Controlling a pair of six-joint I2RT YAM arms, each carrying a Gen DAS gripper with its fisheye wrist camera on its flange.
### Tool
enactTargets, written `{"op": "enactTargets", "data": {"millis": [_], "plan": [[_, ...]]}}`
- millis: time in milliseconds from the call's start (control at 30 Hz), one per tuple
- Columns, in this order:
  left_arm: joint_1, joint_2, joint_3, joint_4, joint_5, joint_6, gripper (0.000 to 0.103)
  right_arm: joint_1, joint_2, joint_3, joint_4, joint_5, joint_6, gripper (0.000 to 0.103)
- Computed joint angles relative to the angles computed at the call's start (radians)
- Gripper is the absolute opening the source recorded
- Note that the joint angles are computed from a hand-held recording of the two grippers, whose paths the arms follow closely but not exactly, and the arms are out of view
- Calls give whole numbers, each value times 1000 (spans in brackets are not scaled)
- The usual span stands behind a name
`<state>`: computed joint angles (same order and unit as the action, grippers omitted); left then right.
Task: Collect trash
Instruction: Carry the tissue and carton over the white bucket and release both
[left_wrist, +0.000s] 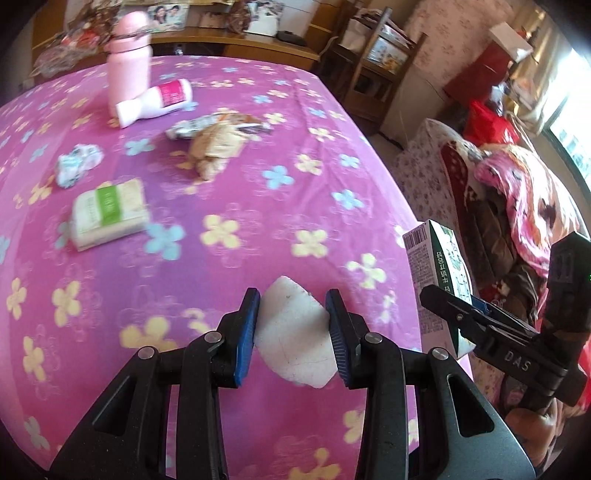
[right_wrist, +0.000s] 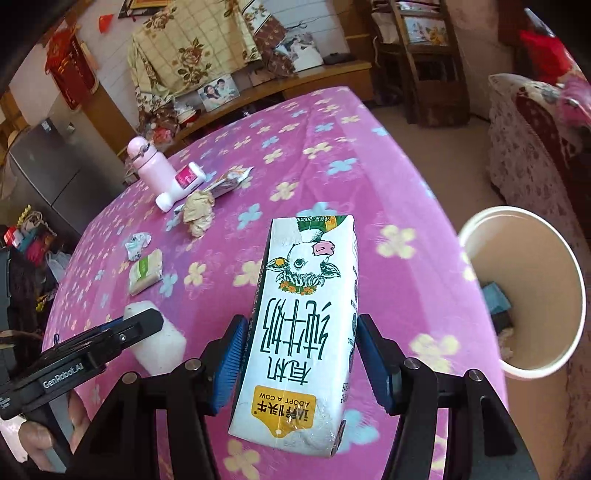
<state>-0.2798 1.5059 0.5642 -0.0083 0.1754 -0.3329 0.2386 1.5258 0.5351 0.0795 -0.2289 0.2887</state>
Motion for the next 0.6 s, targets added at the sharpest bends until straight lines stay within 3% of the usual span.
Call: {"op": "enactTargets", "data": {"millis": [300,600], "plan": [[-195,88,121,-12,-89,-72,34,-223,-103,-94,-22,-85,-98,58],[-343,245,291,-22,-129,-116,34,-496,-104,-98,-75,-181,-239,58]]}}
